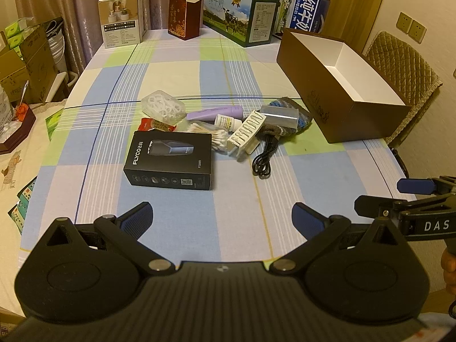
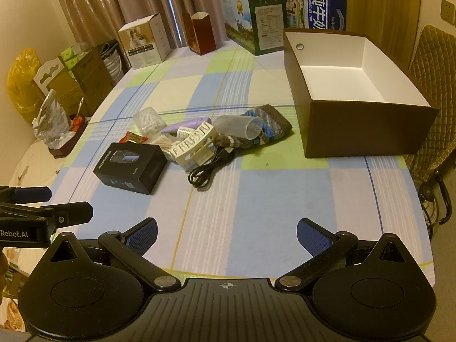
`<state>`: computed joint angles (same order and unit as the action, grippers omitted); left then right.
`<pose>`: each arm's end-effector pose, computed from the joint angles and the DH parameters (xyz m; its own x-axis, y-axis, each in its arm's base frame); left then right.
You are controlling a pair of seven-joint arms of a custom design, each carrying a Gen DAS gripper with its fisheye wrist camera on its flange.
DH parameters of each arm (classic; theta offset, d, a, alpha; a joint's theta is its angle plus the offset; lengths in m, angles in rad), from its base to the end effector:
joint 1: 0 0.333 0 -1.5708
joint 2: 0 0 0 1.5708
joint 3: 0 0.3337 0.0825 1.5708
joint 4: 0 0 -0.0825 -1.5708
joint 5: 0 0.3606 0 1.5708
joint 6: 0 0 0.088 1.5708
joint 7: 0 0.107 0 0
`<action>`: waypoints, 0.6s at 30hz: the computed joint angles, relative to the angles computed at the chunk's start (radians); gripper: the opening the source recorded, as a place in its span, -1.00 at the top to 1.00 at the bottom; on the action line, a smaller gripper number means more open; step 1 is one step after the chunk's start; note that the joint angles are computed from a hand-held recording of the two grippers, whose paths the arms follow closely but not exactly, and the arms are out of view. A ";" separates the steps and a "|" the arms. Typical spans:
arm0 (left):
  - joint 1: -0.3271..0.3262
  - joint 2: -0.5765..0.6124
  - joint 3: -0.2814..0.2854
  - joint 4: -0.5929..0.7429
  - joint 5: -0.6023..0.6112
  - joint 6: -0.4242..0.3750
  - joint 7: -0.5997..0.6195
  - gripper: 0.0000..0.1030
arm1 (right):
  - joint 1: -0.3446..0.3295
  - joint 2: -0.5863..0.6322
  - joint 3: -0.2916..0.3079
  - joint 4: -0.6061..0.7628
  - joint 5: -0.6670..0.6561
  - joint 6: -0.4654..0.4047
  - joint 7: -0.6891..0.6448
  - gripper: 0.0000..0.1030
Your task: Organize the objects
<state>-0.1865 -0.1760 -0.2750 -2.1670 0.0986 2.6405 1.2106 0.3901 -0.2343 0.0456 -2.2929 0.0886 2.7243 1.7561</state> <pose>0.4622 -0.2429 0.5683 -0.2086 -0.9747 0.0802 -0.7901 0.1196 -0.6013 0.4497 0.2076 0.5506 0.2385 -0.9544 -0.1798 -0.8010 -0.0886 -0.5921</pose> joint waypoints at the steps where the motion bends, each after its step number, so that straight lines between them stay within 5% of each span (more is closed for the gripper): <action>1: -0.001 0.000 0.001 0.000 -0.002 0.000 0.003 -0.99 | 0.000 0.000 0.000 0.000 0.001 0.000 -0.001 -0.97; 18: -0.001 0.001 0.001 0.001 0.003 -0.001 -0.003 -0.99 | 0.000 0.007 -0.015 0.011 0.034 -0.007 -0.041 -0.97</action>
